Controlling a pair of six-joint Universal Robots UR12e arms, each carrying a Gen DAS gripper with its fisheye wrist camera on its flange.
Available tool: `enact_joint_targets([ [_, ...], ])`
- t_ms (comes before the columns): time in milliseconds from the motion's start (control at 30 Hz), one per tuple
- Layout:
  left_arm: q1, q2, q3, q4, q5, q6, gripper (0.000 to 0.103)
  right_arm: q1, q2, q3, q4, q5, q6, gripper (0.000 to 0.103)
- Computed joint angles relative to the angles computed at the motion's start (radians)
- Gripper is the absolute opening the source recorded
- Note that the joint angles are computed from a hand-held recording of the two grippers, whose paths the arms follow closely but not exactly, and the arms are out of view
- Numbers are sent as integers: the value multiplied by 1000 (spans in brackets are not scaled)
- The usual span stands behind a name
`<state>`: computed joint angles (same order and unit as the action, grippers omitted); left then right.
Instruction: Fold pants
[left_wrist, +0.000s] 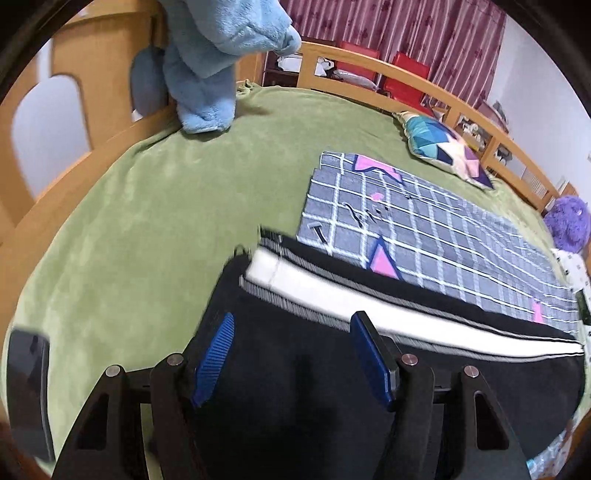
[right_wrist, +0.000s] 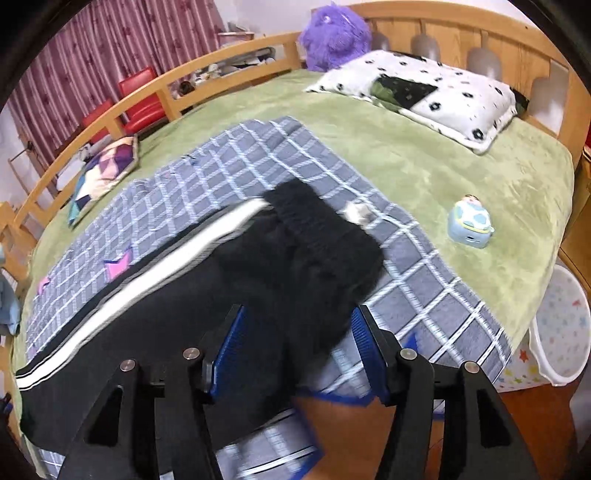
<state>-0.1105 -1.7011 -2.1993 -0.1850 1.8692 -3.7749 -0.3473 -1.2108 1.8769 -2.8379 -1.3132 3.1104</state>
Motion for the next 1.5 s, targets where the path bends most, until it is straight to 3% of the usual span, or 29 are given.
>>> enact_joint_targets([
  [100,32,-44,36,-15,-18,54,50,37,-25,25,-27,-4,6,58],
  [367,63,-116,87,-61,-19,97,50,121,-36,55,-48,90,62,58],
  [433,64,-120,88,-59,-24,96,40,144,-26,46,-47,117,77,58],
  [500,63,-118,89,-66,-8,110,24,163,-18,37,-46,129,80,58],
  [600,68,-92,68,-27,-36,147,18,192,-8,23,-41,135,71,58],
  [767,78,-37,18,47,-42,171,18,215,-9,22,-30,140,57,58],
  [900,125,-58,24,-42,-144,105,20,221,-13,25,-19,141,39,58],
  [1033,95,-55,42,-97,-52,84,37,229,-10,11,20,152,1,58],
  [1133,73,-31,38,-124,12,84,39,245,0,-1,11,119,-38,58],
  [1200,70,-5,15,-112,14,81,39,253,16,-16,19,117,-52,58],
  [1333,91,65,-60,-73,-68,47,43,273,68,-59,30,108,-69,61],
  [1433,98,111,-113,-58,-138,21,43,295,131,-130,181,79,-71,63],
  [1500,91,141,-145,-59,-167,13,43,313,155,-143,173,23,-57,65],
])
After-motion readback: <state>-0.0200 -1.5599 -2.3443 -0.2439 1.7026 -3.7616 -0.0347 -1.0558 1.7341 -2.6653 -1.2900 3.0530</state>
